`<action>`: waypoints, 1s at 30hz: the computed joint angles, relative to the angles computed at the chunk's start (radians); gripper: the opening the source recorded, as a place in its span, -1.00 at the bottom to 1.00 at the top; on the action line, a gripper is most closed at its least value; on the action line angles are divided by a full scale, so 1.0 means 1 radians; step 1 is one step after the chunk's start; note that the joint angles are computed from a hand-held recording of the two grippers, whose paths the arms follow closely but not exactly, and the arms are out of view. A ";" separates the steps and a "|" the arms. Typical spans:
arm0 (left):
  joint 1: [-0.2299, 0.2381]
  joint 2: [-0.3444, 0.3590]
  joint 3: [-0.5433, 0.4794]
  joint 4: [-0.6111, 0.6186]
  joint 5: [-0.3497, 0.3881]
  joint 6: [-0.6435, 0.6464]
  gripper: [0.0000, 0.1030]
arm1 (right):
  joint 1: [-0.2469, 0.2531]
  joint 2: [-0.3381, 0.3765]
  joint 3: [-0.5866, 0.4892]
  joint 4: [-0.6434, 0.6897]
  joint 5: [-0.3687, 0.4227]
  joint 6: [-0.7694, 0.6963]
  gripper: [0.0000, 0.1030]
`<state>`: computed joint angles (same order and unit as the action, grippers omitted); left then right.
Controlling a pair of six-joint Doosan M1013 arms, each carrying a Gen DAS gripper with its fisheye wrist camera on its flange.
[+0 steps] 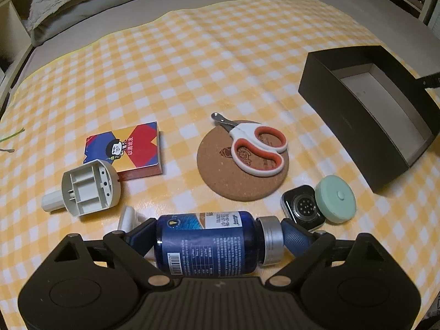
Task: Organize rigid objects
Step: 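Carry the blue bottle with the left tool into the black box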
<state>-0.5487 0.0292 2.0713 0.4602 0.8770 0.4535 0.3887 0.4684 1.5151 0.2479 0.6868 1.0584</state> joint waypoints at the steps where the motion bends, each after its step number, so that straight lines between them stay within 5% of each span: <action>1: -0.002 -0.002 0.000 0.003 0.003 -0.012 0.81 | -0.001 0.000 0.000 0.003 0.002 -0.003 -0.90; 14: -0.006 -0.054 -0.016 0.086 -0.082 -0.432 0.81 | -0.007 -0.007 0.003 0.004 0.029 -0.028 -0.92; 30: -0.029 0.096 -0.196 0.103 -0.224 -0.477 0.81 | -0.017 -0.034 0.034 -0.014 0.042 -0.119 -0.92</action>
<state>-0.5776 0.1254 1.8749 0.5631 0.6534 -0.0235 0.3721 0.4345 1.5487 0.2341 0.7289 0.9390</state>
